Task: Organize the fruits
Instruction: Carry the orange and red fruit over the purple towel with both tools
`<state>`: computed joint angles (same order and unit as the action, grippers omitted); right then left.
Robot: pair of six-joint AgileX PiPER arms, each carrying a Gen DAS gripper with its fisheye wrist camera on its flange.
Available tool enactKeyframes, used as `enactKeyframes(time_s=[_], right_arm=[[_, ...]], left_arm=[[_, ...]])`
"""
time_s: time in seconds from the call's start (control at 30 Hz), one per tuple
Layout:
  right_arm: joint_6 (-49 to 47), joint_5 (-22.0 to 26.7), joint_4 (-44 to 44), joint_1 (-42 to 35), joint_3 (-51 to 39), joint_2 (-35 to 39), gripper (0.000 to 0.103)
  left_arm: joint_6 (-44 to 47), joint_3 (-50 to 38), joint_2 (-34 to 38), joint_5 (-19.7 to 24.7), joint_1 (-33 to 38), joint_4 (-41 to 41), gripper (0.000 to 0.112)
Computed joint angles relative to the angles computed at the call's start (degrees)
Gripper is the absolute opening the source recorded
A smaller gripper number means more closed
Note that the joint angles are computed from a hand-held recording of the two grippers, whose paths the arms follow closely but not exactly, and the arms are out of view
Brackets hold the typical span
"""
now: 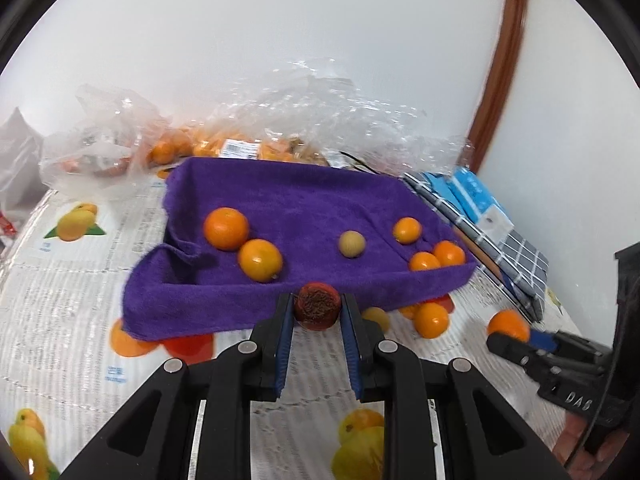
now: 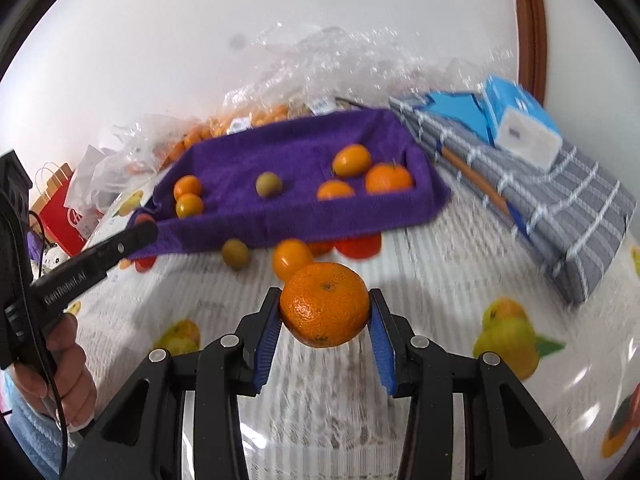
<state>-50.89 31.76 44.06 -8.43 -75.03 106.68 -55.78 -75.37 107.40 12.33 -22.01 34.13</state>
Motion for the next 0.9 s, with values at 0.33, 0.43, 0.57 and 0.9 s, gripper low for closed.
enactKeyframes(time_s=[0.33, 0.43, 0.57, 0.9], right_arm=[[8.33, 3.21, -7.1, 3.27, -16.16, 5.75, 0.042], [11.08, 4.46, -8.92, 3.69, -22.83, 8.96, 0.042], [15.32, 7.87, -11.84, 3.81, -33.82, 14.4, 0.042], [21.42, 14.65, -15.72, 4.27, -53.87, 29.74, 0.042]], left_arm=[[12.97, -9.75, 0.18, 7.15, 2.24, -10.8, 0.023], [13.96, -13.79, 1.55, 8.41, 3.37, -11.02, 0.023], [17.46, -21.7, 5.91, 11.27, 5.08, -14.75, 0.023], [27.75, -36.68, 20.28, 14.02, 6.64, -29.42, 0.023]])
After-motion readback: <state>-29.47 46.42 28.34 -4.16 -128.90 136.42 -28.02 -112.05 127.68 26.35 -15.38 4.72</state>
